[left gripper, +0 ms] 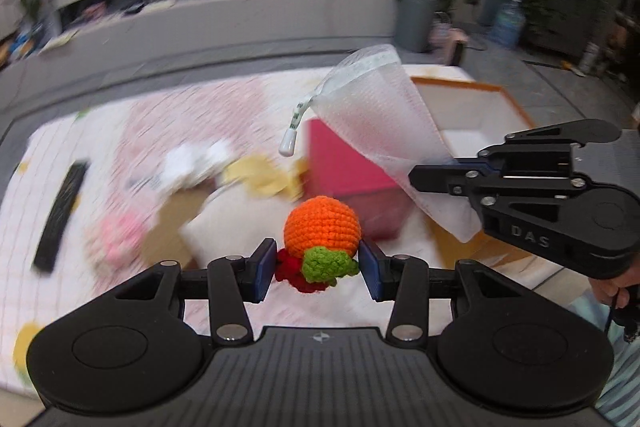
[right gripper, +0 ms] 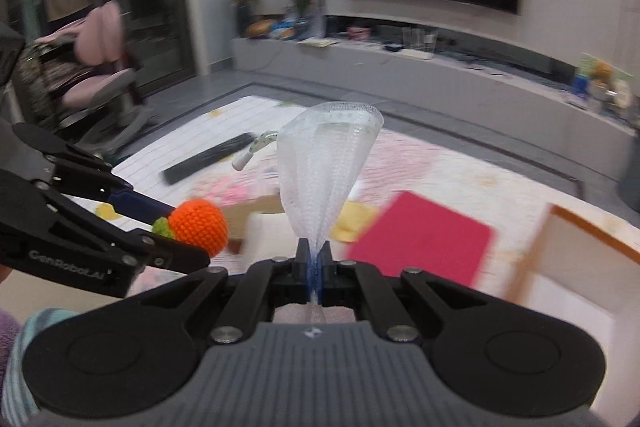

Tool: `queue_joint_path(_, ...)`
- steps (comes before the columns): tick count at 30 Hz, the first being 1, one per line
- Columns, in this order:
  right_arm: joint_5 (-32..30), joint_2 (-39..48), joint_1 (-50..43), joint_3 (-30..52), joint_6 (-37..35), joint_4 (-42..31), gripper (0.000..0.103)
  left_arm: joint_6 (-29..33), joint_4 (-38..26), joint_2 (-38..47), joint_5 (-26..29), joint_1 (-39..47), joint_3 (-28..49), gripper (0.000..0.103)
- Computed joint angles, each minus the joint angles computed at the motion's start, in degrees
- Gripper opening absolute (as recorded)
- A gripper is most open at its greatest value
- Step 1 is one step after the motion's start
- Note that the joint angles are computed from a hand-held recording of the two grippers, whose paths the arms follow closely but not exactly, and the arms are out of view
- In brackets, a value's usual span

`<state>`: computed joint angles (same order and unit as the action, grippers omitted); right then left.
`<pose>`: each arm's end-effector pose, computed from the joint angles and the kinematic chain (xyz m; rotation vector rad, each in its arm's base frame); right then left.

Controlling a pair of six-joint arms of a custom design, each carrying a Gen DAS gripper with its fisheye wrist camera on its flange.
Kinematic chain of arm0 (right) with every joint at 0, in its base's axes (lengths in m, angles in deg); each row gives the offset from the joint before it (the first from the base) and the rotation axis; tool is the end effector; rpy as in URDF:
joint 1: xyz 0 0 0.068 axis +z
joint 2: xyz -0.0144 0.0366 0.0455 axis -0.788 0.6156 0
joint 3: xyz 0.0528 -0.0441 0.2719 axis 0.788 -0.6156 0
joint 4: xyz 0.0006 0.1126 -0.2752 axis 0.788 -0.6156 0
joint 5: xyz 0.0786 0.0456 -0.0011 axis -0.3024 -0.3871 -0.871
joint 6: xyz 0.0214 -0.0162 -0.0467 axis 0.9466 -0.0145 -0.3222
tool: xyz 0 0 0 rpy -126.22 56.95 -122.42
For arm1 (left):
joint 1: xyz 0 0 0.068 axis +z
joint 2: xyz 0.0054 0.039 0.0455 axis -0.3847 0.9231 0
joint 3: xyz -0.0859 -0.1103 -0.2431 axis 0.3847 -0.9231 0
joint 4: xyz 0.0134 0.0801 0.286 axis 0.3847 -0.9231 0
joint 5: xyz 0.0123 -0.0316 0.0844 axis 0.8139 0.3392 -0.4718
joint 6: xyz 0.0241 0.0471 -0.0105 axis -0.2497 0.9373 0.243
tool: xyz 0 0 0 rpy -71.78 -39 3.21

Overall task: Organize soft objects
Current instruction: 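Carry the fruit and mesh bag into the box and open both grippers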

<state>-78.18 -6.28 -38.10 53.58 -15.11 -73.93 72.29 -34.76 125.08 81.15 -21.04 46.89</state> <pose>0.3326 0.1003 0.2501 -0.8946 2.0867 0.5369 0.2485 0.0025 0.2840 0.0789 2.4557 -0.1206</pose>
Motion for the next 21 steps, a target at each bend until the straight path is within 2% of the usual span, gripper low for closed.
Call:
queue_joint_path(4,-0.01,0.13,-7.16,1.43,-1.30,-1.26,0.000,-1.64,3.42,6.54,-2.21,-8.68,4.39,0.051)
queue_joint_path(8,1.49,2.19,-13.01,4.21,-2.99,-3.08,0.000,-0.23,6.05,14.92,-5.79,-16.62,10.03,0.051)
queue_joint_path(15,6.95,9.47,-19.94,10.52,-6.98,-5.87,0.000,5.83,6.14,31.46,-11.30,-25.36,22.95,0.051)
queue_joint_path(21,11.98,18.34,-21.28,17.80,-11.00,-9.55,0.000,10.90,4.45,43.93,-14.99,-29.14,32.69,0.051)
